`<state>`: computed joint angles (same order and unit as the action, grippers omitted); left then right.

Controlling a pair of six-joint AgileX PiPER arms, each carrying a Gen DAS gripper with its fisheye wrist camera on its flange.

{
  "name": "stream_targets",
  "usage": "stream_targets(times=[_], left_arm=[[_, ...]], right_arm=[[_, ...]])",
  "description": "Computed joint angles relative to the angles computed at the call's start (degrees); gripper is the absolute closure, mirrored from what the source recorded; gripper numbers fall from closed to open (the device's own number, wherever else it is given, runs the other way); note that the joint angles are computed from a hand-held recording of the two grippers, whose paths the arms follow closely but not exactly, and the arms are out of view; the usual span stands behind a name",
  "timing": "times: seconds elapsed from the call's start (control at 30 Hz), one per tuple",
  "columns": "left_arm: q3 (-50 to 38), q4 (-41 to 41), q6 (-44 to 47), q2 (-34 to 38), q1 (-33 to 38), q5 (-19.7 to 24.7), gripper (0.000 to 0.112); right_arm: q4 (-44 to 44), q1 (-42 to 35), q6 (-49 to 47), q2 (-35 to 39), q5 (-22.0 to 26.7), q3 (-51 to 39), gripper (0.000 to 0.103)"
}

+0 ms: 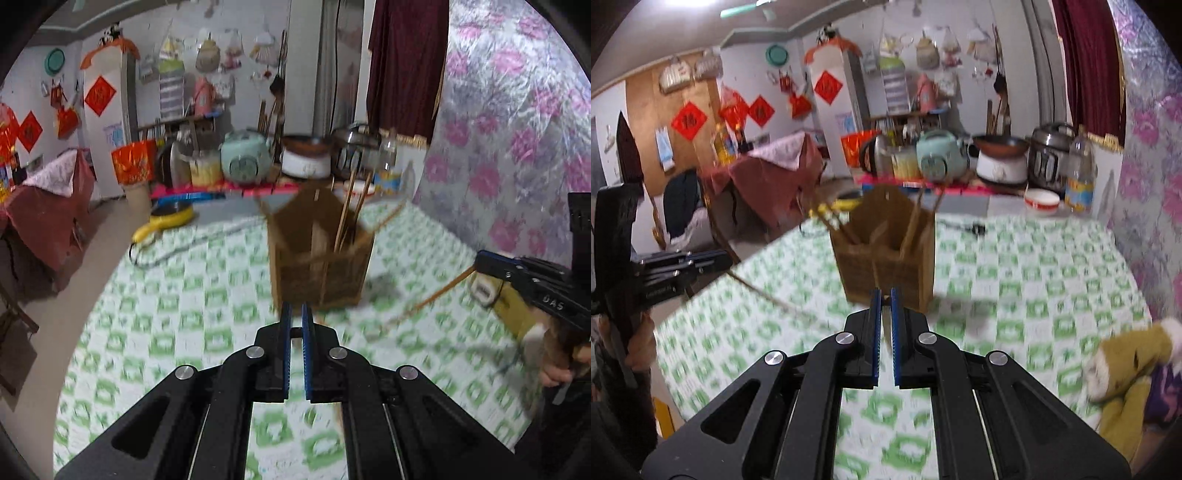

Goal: Organize utensils
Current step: 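Carry both chopsticks above the holder and open both tools to release them, then withdraw both open tools from the holder toward the last two chopsticks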

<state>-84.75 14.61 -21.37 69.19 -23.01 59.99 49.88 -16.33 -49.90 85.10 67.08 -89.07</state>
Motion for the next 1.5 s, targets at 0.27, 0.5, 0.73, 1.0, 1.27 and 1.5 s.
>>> stream_targets(times=[0.27, 0.5, 0.73, 1.0, 1.27, 1.5], left_arm=[[-22.74, -2.99, 1.96, 10.75, 2.73, 2.76, 0.106], [-33.98, 11.49, -10.35, 18.09, -0.79, -2.24, 0.106], [-35.01, 21.33, -20.28, 25.37, -0.4, -9.32, 0.106], [-37.42, 1.67, -8.91, 31.57, 7.62, -9.36, 0.106], [-33.94, -0.06, -10.21, 29.9, 9.22, -7.64, 0.042], [-32.02, 3.6, -13.97, 26.92, 9.12, -7.31, 0.021]], right_arm=[[2.97, 3.43, 11.53, 9.43, 1.36, -21.37, 0.097], [1.72, 10.11, 15.42, 9.6, -16.66, -20.4, 0.097], [2.18, 12.99, 14.19, 13.88, -24.59, -20.29, 0.097], [-4.8, 15.01, 20.81, 22.45, -18.2, -30.12, 0.097], [-9.75, 15.81, 25.01, 24.37, -15.17, -32.44, 0.059], [-5.49, 13.84, 21.03, 18.2, -19.32, -25.56, 0.041]])
